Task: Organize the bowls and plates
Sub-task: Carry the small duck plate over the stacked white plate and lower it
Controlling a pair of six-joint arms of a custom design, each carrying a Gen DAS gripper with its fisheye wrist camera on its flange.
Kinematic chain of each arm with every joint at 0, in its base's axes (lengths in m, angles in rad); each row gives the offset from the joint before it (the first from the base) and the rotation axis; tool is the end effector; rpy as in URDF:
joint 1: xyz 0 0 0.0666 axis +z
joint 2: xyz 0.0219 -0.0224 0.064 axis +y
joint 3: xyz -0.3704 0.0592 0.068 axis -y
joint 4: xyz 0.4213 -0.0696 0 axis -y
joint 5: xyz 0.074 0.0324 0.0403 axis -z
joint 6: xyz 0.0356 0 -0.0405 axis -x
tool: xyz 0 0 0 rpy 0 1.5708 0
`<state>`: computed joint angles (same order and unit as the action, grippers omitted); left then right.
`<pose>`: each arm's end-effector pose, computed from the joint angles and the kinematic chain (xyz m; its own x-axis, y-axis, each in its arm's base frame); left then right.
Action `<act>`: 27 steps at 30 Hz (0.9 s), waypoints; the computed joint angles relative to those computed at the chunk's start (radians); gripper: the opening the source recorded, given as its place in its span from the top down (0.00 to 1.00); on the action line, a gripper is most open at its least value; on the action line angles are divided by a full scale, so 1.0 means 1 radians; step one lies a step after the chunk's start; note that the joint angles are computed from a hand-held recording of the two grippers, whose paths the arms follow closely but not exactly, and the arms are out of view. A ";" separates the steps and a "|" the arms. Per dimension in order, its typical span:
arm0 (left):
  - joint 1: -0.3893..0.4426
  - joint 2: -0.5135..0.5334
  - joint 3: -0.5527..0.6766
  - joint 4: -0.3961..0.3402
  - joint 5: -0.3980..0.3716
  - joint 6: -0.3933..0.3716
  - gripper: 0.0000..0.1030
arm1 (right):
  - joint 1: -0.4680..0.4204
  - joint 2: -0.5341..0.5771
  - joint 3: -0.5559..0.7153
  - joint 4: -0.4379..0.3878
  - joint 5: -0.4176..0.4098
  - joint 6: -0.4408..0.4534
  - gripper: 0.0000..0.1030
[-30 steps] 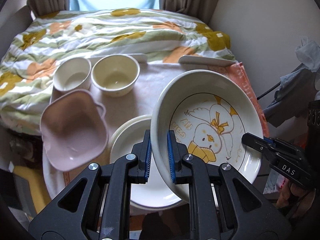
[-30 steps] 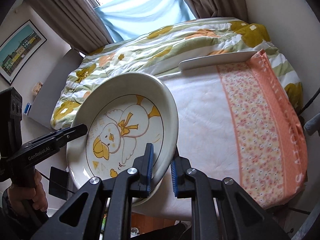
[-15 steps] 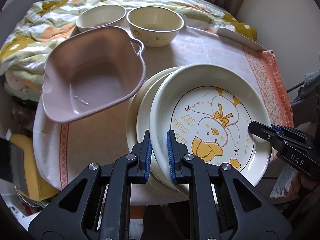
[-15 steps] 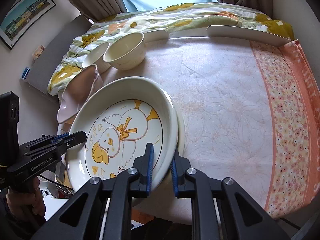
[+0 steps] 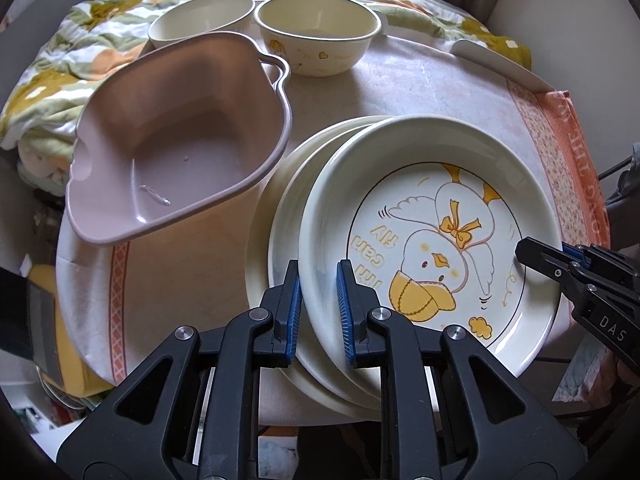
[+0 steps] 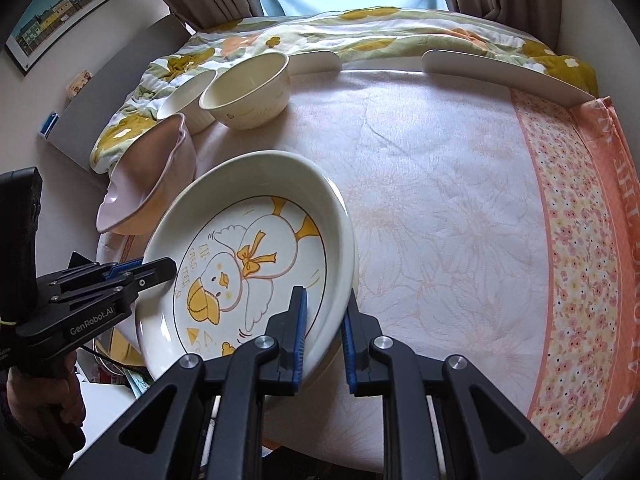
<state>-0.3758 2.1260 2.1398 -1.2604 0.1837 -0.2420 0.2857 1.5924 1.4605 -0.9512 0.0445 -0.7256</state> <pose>0.6772 -0.2746 0.3119 -0.7566 0.5518 -0.3508 0.6142 0.7838 -0.0918 0.5443 0.1578 0.3472 -0.8077 0.4537 -0.3766 0.3668 0.8867 0.2816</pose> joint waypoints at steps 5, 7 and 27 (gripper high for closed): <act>-0.020 -0.031 -0.049 0.057 -0.076 -0.041 0.85 | 0.007 -0.002 -0.001 -0.005 0.018 0.021 0.86; -0.029 -0.037 -0.060 0.070 -0.111 -0.058 0.84 | 0.006 -0.002 -0.001 -0.004 0.016 0.026 0.86; -0.071 -0.124 -0.199 0.250 -0.318 -0.205 0.84 | 0.018 0.037 0.051 -0.062 0.051 0.063 0.86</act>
